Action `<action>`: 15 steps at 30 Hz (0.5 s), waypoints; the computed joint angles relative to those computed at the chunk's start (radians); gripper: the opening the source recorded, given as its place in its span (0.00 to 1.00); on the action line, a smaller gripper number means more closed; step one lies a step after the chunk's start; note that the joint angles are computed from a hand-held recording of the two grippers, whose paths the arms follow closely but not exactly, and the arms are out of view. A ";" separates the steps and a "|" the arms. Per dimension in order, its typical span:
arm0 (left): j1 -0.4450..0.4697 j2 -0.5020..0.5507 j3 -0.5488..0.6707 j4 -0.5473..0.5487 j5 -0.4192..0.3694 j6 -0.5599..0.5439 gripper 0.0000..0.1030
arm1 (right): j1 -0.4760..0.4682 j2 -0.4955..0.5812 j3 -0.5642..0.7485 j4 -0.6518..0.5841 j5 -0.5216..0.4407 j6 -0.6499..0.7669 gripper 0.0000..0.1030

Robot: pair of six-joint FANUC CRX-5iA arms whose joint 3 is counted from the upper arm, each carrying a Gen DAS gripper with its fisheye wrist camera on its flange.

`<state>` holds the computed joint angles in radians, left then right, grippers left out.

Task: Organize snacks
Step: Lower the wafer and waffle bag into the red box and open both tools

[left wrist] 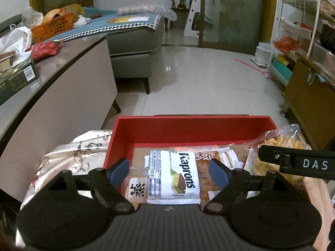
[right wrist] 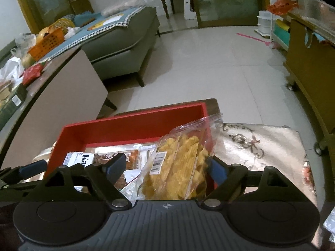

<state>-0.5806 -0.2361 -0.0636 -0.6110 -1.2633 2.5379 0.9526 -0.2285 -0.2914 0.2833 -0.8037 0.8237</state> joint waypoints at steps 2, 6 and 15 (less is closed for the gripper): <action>-0.005 -0.004 0.002 -0.005 -0.005 0.001 0.76 | 0.008 -0.012 -0.016 0.034 0.004 -0.033 0.86; -0.016 -0.011 0.004 -0.013 -0.015 0.010 0.77 | 0.014 -0.025 -0.032 0.083 0.004 -0.080 0.87; -0.024 -0.011 0.010 -0.003 -0.015 0.013 0.78 | 0.011 -0.039 -0.042 0.080 0.010 -0.074 0.92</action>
